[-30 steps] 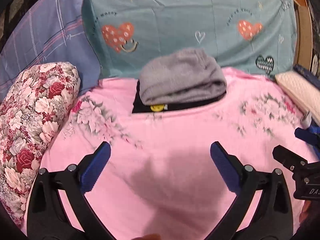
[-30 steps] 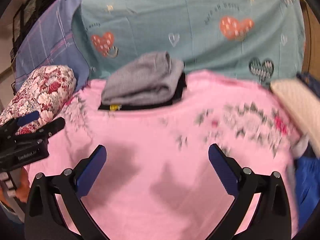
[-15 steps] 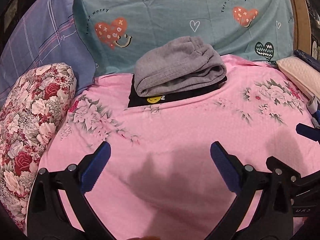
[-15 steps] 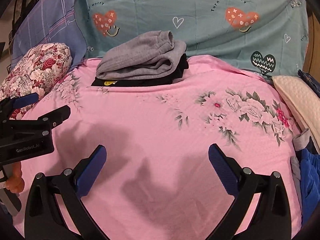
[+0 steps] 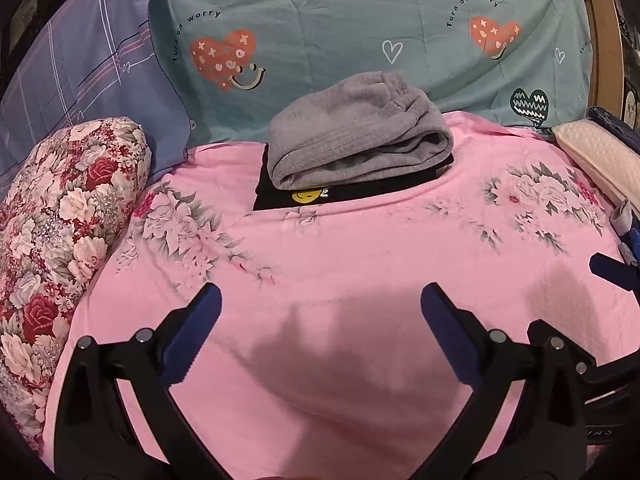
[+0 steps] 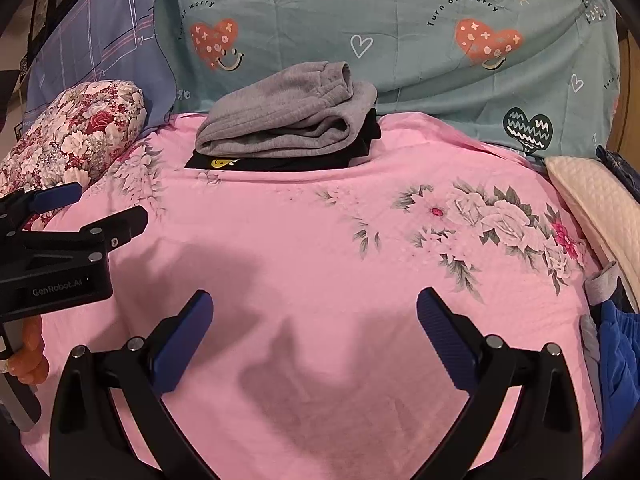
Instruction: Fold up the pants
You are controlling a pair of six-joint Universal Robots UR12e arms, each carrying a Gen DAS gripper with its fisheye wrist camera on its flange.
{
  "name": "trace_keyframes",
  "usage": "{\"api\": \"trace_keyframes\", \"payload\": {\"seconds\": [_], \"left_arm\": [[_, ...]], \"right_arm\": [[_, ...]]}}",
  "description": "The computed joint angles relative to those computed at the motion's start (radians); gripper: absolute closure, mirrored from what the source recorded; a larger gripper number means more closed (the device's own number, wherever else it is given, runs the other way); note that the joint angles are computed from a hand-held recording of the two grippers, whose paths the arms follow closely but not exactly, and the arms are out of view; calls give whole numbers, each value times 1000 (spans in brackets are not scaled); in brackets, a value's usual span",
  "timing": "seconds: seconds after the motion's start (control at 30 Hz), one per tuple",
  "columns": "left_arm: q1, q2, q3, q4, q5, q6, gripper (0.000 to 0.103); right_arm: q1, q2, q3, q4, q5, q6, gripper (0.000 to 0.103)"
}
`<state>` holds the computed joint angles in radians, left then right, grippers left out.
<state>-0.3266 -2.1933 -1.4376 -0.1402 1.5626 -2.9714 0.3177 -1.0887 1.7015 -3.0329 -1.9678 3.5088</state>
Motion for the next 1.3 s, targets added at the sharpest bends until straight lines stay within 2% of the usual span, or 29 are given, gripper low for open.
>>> {"api": "trace_keyframes", "payload": {"seconds": [0.4,0.5,0.73,0.9,1.23,1.3], "left_arm": [[-2,-2,-9,44,5,4,2],[1,-1,-10,42,-9,-11,2],[21,5,-17,24,-97,-65,2],[16,2,-19,35,-64,-64,2],[14,-1,-14,30,-48,-65,2],[5,-7,-9,41,8,-56,2]], "right_arm": [[7,4,4,-35,-43,7,1],[8,5,4,-42,-54,5,1],[9,5,4,-44,-53,6,1],[8,6,5,-49,-46,10,1],[9,8,3,-45,-43,1,1],[9,8,2,-47,-45,0,1]]}}
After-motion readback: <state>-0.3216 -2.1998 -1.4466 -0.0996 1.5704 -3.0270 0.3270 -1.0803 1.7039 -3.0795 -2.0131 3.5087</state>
